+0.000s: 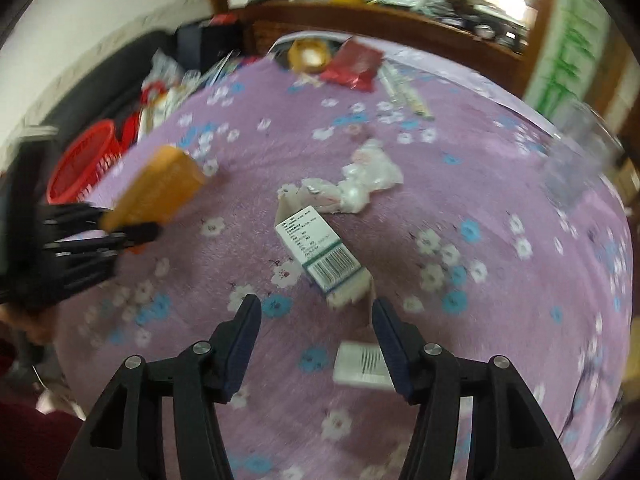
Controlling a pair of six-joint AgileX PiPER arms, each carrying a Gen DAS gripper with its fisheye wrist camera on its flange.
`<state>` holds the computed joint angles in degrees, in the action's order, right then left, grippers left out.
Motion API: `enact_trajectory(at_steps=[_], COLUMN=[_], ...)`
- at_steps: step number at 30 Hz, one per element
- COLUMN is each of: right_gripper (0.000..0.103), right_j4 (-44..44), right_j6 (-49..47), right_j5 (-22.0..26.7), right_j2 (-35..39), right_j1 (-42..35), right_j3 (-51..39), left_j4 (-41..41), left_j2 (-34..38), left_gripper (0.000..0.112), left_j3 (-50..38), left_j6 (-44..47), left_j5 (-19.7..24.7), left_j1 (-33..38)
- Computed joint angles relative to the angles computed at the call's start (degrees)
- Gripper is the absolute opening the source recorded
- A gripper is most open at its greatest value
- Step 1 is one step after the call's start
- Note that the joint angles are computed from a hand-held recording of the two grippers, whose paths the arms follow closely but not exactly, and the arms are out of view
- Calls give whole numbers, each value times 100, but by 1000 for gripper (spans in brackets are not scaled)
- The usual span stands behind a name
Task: Collect trash
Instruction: 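Grasp the orange medicine box with the left gripper, then grasp the white-and-blue medicine box with the right gripper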
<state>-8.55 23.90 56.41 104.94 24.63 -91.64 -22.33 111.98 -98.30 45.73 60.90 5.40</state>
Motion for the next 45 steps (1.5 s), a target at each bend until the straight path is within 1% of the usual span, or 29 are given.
enact_trajectory(at_steps=[3,6,9,10,13,16,18,21,24,27,30,32,35,41,45], right_gripper=[62,62,61,51,49,49,48,49,49,49,49,49,49,49,49], right_j4=[179,367,363,419,475,325,57,-150,-642,-1015,-1435,-1627,-1773,-1942,-2199], right_j6=[-571,-924,-941,-905,-570,66,978,2236,3570,4548,5400,5803,6143,6398,6804], right_j5=[176,493,599,579,388,345,153,-188,-474,-433,-299,-201,-22,389,720], right_j2=[455,943,1180,1206,1068,895,641,216,-180,-333,-435,-465,-403,-358,-475], right_j1=[-179,-316,-327,-346,-271,-51,191,470,966,1363,1778,2010,2246,2517,2762], right_j3=[-468,-1007,-1201,-1200,-960,-773,-474,59,528,654,714,721,605,352,356], left_j4=[-101,-116,-133,-145,-160,-204,-215,-233,-324,-371,-464,-542,-685,-961,-1068], left_j2=[-199,-328,-407,-432,-468,-506,-548,-740,-913,-1025,-1091,-1140,-1214,-1328,-1356], left_gripper=[23,23,23,23,23,23,23,23,23,23,23,23,23,23,23], left_j3=[238,414,513,549,593,639,708,993,1225,1355,1385,1404,1439,1467,1404], left_j6=[209,305,355,387,404,424,457,512,587,674,793,898,1114,1544,1724], left_j5=[15,-50,-72,-91,-132,-172,-257,-562,-704,-776,-753,-723,-664,-456,-297], left_j1=[194,273,340,362,386,391,371,348,381,403,455,513,608,774,785])
